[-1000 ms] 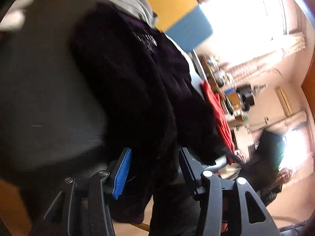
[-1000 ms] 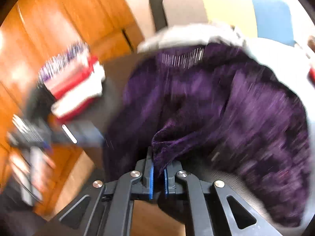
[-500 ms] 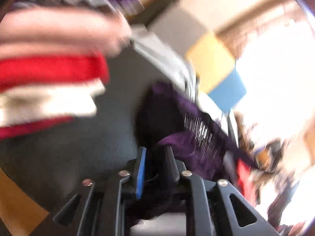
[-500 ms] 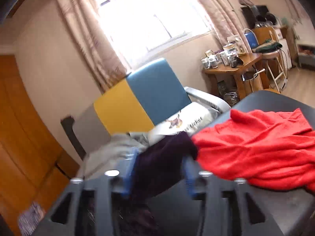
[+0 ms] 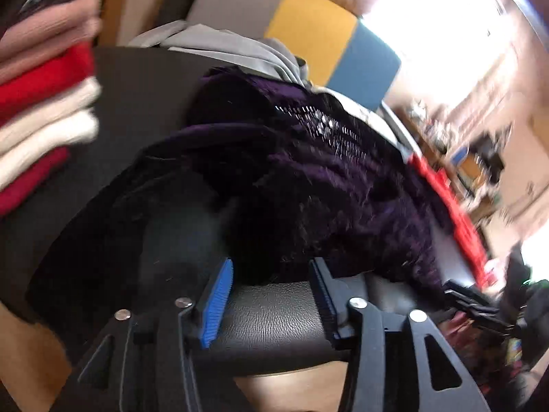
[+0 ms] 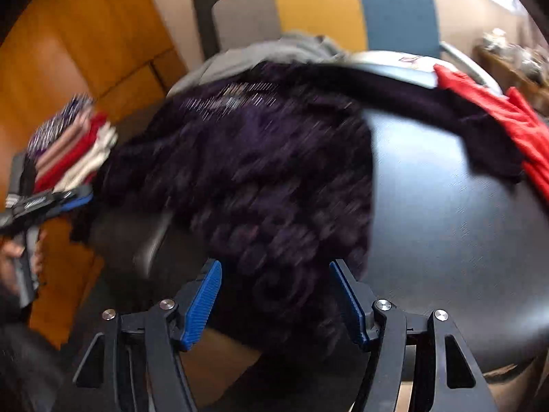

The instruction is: Fold clothes

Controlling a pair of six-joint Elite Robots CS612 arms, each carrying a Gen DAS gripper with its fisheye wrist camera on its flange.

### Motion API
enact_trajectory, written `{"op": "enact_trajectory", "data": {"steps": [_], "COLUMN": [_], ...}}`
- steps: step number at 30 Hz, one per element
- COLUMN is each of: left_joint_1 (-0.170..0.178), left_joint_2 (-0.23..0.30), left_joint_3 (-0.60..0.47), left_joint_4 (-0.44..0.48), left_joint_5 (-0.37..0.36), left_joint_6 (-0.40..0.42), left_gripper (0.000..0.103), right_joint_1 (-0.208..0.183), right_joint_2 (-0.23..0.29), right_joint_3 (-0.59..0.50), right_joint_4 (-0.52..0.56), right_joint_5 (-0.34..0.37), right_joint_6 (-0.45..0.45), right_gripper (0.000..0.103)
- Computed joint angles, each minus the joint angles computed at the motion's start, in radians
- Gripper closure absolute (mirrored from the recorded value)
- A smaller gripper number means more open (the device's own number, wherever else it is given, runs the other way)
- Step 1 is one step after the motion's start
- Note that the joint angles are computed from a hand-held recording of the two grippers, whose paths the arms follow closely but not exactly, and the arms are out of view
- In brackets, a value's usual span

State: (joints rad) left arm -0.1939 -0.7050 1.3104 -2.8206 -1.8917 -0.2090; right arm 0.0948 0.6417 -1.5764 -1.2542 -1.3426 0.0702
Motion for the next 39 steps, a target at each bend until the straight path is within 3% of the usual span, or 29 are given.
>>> {"op": "enact_trajectory", "data": {"steps": [7, 8, 9, 10, 11, 12, 13, 16, 19, 21, 23, 25, 26, 27, 29, 31, 34, 39], "left_joint_1": [-0.031, -0.033, -0.033, -0.032, -0.029, -0.016, -0.001, 0.055, 0.098, 0.119, 0.133, 0.134, 0.136, 0.138, 0.141, 0.143, 0.147, 0.103], "left_joint_2": [0.072, 0.087, 0.096, 0.104, 0.115, 0.119, 0.126, 0.129, 0.136, 0.121, 0.085, 0.061, 0.057, 0.057, 0.061, 0.046, 0.036, 0.05], "left_joint_3": [-0.122, -0.152, -0.175, -0.199, -0.224, -0.241, -0.261, -0.288, -0.316, -0.306, -0.271, -0.245, -0.235, -0.226, -0.215, -0.17, -0.119, -0.151], "left_joint_4": [0.094, 0.136, 0.163, 0.19, 0.218, 0.225, 0.229, 0.126, 0.01, 0.03, 0.134, 0.269, 0.321, 0.341, 0.38, 0.36, 0.277, 0.213], "left_joint_5": [0.064, 0.059, 0.037, 0.014, -0.02, -0.096, -0.187, -0.458, -0.651, -0.708, -0.711, -0.63, -0.595, -0.548, -0.454, -0.356, -0.365, -0.288], "left_joint_6": [0.145, 0.16, 0.166, 0.173, 0.181, 0.149, 0.114, 0.001, -0.115, -0.107, -0.019, 0.052, 0.054, 0.027, -0.033, -0.088, -0.133, -0.091], "left_gripper": [0.048, 0.049, 0.05, 0.071, 0.085, 0.09, 0.09, 0.091, 0.092, 0.091, 0.083, 0.079, 0.079, 0.079, 0.079, 0.079, 0.078, 0.075], "right_joint_1": [0.02, 0.023, 0.022, 0.017, 0.012, 0.002, -0.008, -0.05, -0.094, -0.119, -0.133, -0.136, -0.136, -0.136, -0.134, -0.131, -0.126, -0.09], "right_joint_2": [-0.015, -0.018, -0.02, -0.025, -0.03, -0.032, -0.035, -0.031, -0.018, -0.015, -0.014, -0.015, -0.017, -0.018, -0.017, -0.017, -0.026, -0.076], "right_joint_3": [0.041, 0.05, 0.056, 0.063, 0.069, 0.07, 0.07, 0.04, 0.001, -0.016, -0.036, -0.055, -0.062, -0.068, -0.078, -0.08, -0.055, 0.072], "right_joint_4": [0.02, 0.011, -0.002, -0.005, -0.011, -0.029, -0.049, -0.163, -0.313, -0.374, -0.371, -0.291, -0.237, -0.188, -0.115, -0.076, -0.082, -0.103], "right_joint_5": [-0.128, -0.143, -0.139, -0.123, -0.104, -0.067, -0.031, 0.125, 0.287, 0.379, 0.414, 0.384, 0.362, 0.339, 0.29, 0.249, 0.221, 0.221], "right_joint_6": [-0.101, -0.103, -0.089, -0.074, -0.056, -0.019, 0.018, 0.169, 0.302, 0.349, 0.345, 0.3, 0.274, 0.252, 0.235, 0.227, 0.216, 0.123], "right_gripper": [0.029, 0.032, 0.048, 0.061, 0.086, 0.092, 0.092, 0.092, 0.092, 0.091, 0.09, 0.065, 0.036, 0.023, 0.023, 0.023, 0.023, 0.023]}}
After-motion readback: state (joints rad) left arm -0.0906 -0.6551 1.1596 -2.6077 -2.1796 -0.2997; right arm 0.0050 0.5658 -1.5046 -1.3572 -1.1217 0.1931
